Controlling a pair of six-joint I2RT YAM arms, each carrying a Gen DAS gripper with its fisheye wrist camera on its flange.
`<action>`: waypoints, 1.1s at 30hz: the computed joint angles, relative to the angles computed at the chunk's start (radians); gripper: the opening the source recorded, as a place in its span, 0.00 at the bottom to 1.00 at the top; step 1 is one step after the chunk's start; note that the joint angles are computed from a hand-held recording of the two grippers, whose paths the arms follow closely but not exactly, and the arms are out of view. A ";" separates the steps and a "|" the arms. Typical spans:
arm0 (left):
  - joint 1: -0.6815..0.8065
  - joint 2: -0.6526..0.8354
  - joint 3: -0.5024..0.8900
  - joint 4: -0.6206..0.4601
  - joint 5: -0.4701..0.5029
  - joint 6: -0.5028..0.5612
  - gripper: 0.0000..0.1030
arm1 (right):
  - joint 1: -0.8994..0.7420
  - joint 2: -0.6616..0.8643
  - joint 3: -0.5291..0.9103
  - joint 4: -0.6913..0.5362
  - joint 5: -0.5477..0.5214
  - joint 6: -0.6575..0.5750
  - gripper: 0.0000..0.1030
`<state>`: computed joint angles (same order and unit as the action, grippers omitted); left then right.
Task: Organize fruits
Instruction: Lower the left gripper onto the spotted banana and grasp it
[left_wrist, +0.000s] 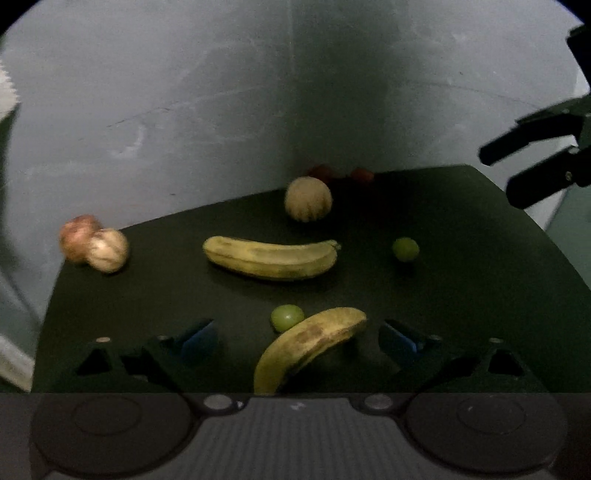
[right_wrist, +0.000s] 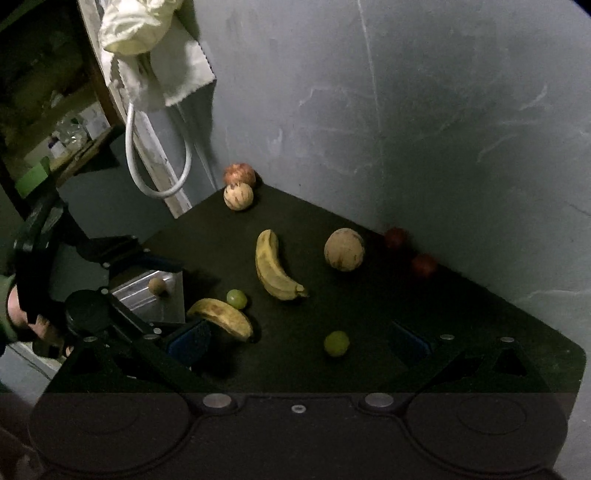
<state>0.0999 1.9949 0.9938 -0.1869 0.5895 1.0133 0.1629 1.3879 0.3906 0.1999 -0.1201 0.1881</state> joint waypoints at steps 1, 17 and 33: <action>-0.001 0.019 0.023 -0.025 0.004 0.024 0.91 | 0.007 0.020 0.005 0.013 0.007 0.009 0.99; -0.015 0.164 0.223 -0.250 -0.018 0.146 0.66 | 0.020 0.142 0.049 0.064 0.036 0.076 0.99; -0.051 0.153 0.205 -0.210 -0.066 0.250 0.52 | 0.014 0.152 0.053 0.070 0.025 0.075 0.99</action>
